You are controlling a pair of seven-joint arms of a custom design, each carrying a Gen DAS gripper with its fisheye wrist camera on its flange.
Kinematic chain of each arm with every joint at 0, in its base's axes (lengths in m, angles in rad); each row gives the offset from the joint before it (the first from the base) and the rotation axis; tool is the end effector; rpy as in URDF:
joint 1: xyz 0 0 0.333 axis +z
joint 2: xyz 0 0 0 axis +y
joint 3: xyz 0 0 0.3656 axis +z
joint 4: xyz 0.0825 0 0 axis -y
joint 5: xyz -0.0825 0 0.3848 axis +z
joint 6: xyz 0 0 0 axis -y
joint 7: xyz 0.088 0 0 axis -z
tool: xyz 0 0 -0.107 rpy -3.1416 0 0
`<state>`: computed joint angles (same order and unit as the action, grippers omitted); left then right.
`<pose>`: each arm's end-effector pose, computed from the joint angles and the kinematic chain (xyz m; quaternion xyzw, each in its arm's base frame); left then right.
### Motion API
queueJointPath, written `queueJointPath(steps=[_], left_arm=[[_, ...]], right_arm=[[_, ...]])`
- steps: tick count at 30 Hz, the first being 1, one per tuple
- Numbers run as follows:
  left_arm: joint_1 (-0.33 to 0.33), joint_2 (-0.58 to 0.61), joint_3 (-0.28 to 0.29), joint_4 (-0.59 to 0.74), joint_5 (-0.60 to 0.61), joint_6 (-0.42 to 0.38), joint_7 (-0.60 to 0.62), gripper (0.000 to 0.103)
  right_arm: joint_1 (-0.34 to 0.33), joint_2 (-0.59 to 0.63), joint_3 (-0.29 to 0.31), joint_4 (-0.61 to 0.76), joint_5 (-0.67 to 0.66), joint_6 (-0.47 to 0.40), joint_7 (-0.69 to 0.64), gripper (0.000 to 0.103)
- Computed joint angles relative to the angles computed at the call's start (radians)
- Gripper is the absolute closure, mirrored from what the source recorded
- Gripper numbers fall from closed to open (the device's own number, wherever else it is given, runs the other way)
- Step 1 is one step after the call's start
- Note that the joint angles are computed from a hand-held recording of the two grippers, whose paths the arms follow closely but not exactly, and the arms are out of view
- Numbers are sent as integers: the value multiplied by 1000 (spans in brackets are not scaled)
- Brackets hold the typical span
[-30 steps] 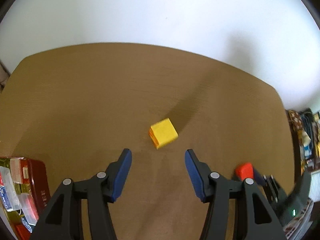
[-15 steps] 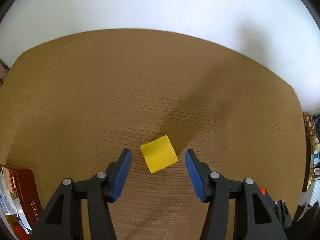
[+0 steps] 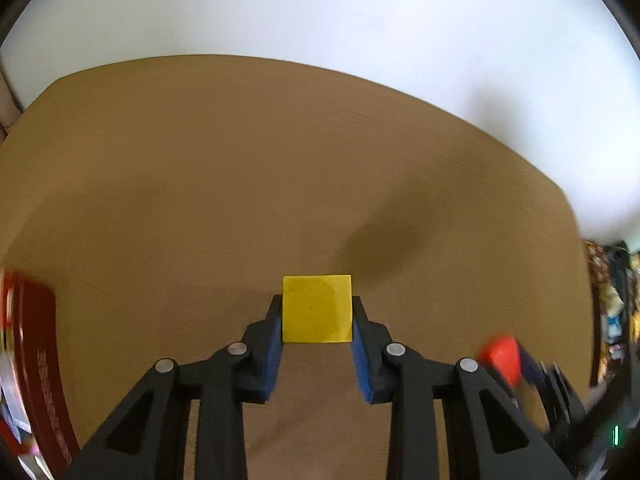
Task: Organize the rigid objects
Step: 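Grasp the yellow cube with the left gripper while right holds the tape measure, then carry the yellow cube into the tray and open the left gripper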
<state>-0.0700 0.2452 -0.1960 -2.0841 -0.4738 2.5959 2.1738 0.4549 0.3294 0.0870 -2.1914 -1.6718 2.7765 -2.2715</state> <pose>0.5984 -0.1476 0.3835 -0.5062 0.8358 -0.2126 0.0056 0.4580 0.3256 0.2797 -0.5321 0.7686 -0.1993 0.2938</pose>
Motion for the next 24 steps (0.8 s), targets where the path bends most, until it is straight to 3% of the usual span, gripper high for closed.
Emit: queueJointPath(steps=[3,6,11,17,24], left_arm=[[61,-124,-11,-114,-150,-42,159,73],[90,-237,45,-204,-239,-116,264,73],[151,-334,154,-261,-212,-177,300,73],[264,-295,233,-200,-105,-81,294,73],[325,-144,222,-109,9,117,258,73]], right_arm=[[3,-2,0,-2,26,-5,-28,58],[10,-4,-2,-3,62,-14,-66,58],[26,2,-11,9,154,-33,-169,58],[63,17,-26,34,289,-80,-320,58],[99,16,-32,50,415,-128,-437,59]])
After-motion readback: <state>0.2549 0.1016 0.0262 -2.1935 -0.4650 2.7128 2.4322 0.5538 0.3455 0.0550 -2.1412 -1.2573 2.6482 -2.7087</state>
